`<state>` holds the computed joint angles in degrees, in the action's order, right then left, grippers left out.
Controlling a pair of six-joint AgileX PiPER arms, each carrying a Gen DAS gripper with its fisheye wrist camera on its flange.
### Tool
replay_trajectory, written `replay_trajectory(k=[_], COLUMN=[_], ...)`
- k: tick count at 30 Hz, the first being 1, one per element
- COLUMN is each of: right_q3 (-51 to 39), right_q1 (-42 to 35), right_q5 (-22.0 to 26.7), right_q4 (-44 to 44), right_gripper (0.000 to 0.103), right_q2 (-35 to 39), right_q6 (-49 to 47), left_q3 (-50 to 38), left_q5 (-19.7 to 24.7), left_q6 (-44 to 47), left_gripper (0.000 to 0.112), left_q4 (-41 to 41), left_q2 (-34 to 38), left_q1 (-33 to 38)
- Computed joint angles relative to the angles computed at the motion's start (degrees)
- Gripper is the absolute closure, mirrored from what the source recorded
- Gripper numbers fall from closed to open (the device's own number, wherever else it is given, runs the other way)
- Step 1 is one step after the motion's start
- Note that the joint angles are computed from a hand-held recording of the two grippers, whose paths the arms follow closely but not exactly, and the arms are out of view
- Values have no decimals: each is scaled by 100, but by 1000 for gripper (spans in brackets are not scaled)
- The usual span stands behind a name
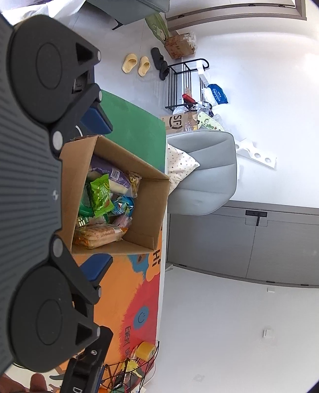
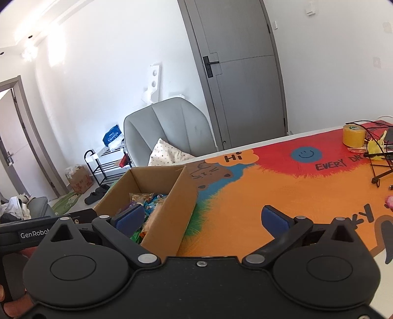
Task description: Organize snacks
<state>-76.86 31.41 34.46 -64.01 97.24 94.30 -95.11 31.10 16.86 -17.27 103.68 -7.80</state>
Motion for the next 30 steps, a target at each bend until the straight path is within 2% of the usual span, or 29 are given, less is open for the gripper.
replay_trajectory(k=[5, 16, 24, 30], right_q3=[488, 945, 613, 438], right_q1=[106, 492, 935, 1105], right_q5=[103, 592, 1270, 1498], right_q4=[-308, -261, 133, 324], right_gripper=[0, 0, 0, 0], right_q2=[-437, -1073, -1087, -1093], right_q6=[310, 92, -453, -628], left_q3=[283, 960, 1211, 1112], left_q5=[-23, -26, 254, 648], left_q6=[65, 850, 1758, 2189], left_gripper=[10, 10, 10, 10], left_q4=[-42, -413, -1142, -1678], left_q2=[-328, -1075, -1471, -1484], left_q1=[-95, -74, 286, 613])
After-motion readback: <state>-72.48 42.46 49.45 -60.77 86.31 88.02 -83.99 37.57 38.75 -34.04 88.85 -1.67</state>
